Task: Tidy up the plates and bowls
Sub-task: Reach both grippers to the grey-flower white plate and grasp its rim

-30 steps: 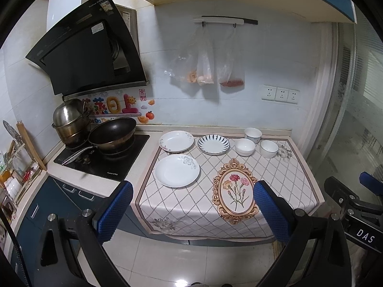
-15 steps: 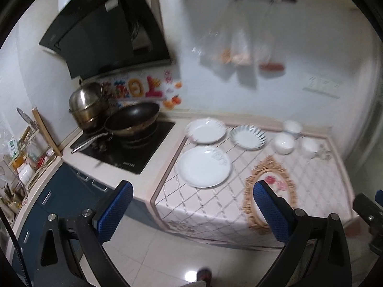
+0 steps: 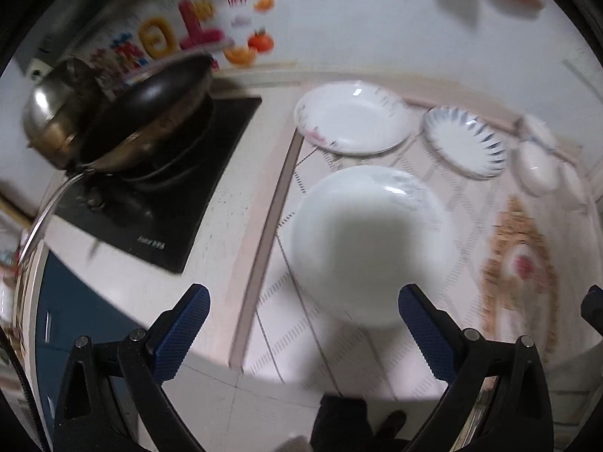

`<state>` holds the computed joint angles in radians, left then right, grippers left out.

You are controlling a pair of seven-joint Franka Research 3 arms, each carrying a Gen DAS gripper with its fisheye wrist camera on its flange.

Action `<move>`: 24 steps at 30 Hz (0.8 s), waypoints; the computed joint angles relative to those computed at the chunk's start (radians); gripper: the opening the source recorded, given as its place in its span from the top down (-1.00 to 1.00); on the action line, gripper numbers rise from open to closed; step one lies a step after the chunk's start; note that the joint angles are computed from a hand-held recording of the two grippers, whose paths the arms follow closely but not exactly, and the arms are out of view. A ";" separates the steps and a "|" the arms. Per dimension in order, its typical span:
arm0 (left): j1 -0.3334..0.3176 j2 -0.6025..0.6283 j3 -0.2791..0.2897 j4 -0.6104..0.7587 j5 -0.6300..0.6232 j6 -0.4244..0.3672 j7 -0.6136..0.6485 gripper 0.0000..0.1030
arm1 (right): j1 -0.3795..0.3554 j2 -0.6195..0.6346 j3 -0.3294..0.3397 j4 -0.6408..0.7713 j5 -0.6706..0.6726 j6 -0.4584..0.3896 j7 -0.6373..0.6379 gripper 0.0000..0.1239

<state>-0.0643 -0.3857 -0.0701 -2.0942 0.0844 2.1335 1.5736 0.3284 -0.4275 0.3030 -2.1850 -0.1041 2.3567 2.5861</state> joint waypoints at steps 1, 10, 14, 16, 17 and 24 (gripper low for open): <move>0.003 0.048 0.009 0.025 -0.002 0.005 0.018 -0.91 | -0.002 0.036 -0.007 0.011 0.007 0.023 -0.008 -0.66; 0.061 0.354 0.019 0.213 -0.176 -0.061 0.217 -0.62 | 0.047 0.427 -0.131 0.184 0.156 0.161 -0.160 -0.54; 0.088 0.440 -0.006 0.284 -0.210 -0.123 0.246 -0.25 | 0.062 0.536 -0.160 0.246 0.295 0.178 -0.255 -0.32; 0.099 0.462 -0.017 0.303 -0.230 -0.147 0.262 -0.02 | 0.063 0.566 -0.163 0.256 0.369 0.201 -0.305 -0.17; 0.103 0.469 -0.021 0.310 -0.238 -0.154 0.265 0.11 | 0.065 0.573 -0.163 0.256 0.399 0.207 -0.320 -0.05; 0.117 0.467 -0.035 0.317 -0.272 -0.159 0.281 0.32 | 0.081 0.612 -0.176 0.258 0.477 0.264 -0.341 0.70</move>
